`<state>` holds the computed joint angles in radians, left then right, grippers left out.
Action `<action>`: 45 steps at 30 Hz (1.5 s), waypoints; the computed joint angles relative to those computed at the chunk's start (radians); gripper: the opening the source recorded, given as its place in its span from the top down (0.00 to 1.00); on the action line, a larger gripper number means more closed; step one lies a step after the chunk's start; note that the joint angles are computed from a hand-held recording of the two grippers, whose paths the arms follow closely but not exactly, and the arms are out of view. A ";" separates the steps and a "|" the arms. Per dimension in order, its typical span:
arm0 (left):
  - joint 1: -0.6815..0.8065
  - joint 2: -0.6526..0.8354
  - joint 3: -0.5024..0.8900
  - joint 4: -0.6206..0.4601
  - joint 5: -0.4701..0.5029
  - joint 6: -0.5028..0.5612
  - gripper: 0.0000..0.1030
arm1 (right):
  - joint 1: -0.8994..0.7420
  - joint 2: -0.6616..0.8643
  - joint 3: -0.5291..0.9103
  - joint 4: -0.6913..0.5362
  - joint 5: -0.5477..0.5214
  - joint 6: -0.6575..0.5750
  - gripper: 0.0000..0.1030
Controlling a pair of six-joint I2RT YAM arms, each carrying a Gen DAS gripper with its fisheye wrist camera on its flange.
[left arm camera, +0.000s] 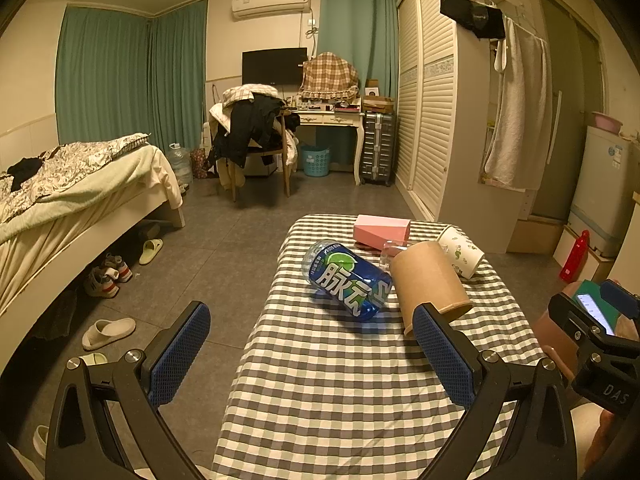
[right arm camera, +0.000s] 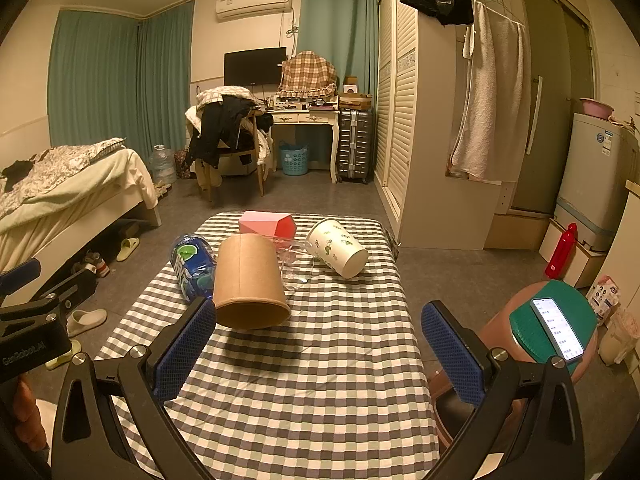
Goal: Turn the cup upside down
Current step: 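Move the right gripper to the tan paper cup and close on it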
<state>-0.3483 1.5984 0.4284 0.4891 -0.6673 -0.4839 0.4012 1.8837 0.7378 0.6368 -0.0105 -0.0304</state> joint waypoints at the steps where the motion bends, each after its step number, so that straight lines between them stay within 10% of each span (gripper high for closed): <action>1: -0.002 -0.002 0.002 -0.006 -0.003 -0.002 0.00 | 0.000 0.001 0.002 -0.002 0.000 -0.001 0.00; 13: 0.109 0.048 0.031 0.020 0.074 0.025 0.00 | 0.041 0.045 0.120 -0.099 0.021 -0.002 0.00; 33: 0.389 0.270 0.124 0.060 0.257 0.095 0.00 | 0.124 0.572 0.850 -0.580 0.041 0.008 0.00; 45: 0.359 0.185 0.047 0.099 0.255 0.092 0.00 | 0.134 0.449 0.677 -0.529 0.068 -0.015 0.18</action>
